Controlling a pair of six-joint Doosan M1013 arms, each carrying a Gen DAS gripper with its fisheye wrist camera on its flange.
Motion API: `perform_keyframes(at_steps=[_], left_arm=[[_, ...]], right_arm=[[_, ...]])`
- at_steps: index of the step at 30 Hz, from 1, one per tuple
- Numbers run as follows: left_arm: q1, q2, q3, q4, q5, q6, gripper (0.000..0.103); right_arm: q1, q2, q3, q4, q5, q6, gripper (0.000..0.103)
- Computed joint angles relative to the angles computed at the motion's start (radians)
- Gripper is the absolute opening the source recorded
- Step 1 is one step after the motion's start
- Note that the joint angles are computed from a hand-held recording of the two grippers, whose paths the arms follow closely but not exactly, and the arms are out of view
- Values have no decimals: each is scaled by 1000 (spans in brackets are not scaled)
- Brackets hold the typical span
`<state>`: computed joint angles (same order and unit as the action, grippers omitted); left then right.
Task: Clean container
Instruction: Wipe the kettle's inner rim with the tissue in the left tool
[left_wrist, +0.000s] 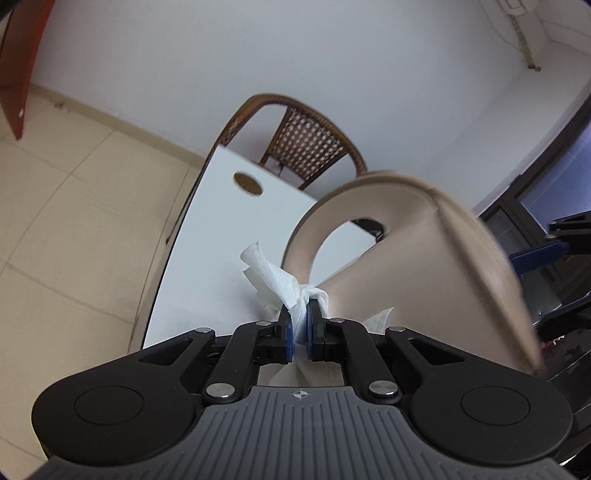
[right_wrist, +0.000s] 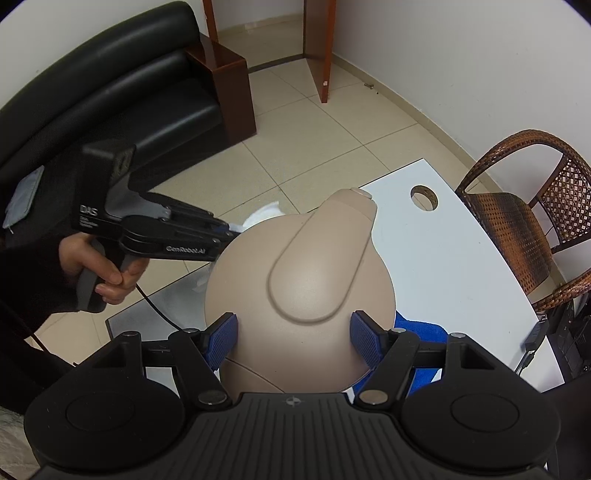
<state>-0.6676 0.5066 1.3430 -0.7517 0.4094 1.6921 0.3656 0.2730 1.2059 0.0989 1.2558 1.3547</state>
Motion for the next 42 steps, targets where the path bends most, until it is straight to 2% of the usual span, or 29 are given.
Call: perform_keyframes(at_steps=[3,6,9,12,19,23,26,28,32,42], left_arm=[[2,12,1,24,17,-23,7],[0,29,-14,110,51,-83,7],[8,33,-13,58,63,-51,6],[5,31,-27,105,78,-66,6],[4,-1,-30,62,52,0,6],[6,-17,-41,-14,34,96,6],[8,-18,-64,-31,54,142,6],[13,-21,-71,-90,62,202,6],[7,-18,-96,-22,75,185,6],[28,49,-175,-138,147,327,6]], right_arm=[[0,1,-1,0,3,-4,72],[1,2,-3,-3,6,-9,72],[2,3,-4,-4,8,-12,72],[3,3,-3,-5,8,-11,72],[3,4,-5,-4,9,-7,72],[2,5,-6,-4,11,-7,72],[3,6,-7,-3,13,-7,72],[2,6,-7,-1,13,-8,72],[1,5,-5,1,11,-7,72],[0,6,-5,3,13,-16,72]])
